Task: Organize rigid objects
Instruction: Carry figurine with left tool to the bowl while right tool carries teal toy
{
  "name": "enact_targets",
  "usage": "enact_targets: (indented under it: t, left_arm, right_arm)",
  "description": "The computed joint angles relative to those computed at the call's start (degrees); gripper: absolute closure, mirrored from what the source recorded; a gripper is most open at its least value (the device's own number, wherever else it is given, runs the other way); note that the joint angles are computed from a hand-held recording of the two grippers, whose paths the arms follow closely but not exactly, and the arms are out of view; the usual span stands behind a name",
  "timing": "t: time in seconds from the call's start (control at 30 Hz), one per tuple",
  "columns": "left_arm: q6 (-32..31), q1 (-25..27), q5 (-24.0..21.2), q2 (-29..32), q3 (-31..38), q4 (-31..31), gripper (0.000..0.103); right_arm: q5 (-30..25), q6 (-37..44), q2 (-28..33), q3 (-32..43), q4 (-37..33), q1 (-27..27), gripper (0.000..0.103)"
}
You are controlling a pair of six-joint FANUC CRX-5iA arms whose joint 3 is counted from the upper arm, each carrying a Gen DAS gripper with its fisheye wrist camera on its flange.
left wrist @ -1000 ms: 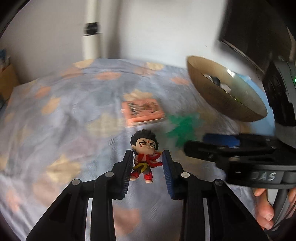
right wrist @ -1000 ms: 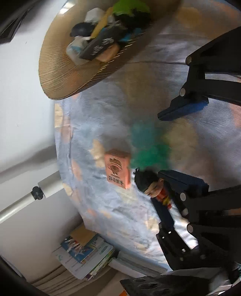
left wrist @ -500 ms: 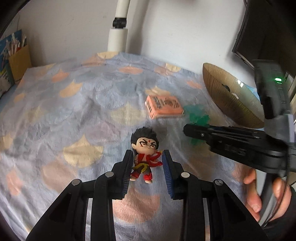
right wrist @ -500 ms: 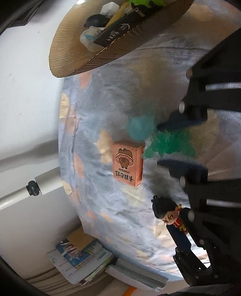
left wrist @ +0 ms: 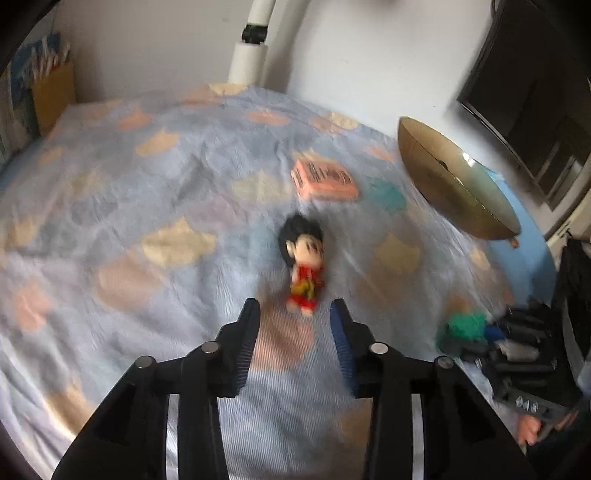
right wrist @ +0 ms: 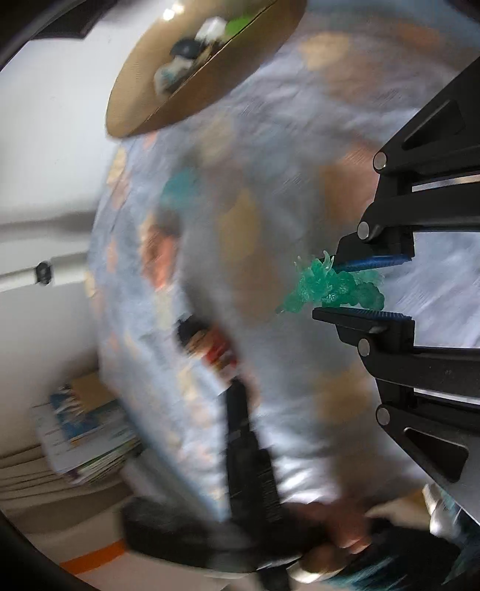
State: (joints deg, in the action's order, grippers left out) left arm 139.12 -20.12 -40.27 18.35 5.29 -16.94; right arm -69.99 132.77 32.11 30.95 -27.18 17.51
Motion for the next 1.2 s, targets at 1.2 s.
enact_targets:
  t: [1.2]
  left_arm:
    - [-8.16, -6.86, -4.13, 14.79, 34.82, -7.76, 0.074]
  right_arm:
    - [20.68, -10.47, -4.16, 5.02, 1.95, -7.84, 0.085]
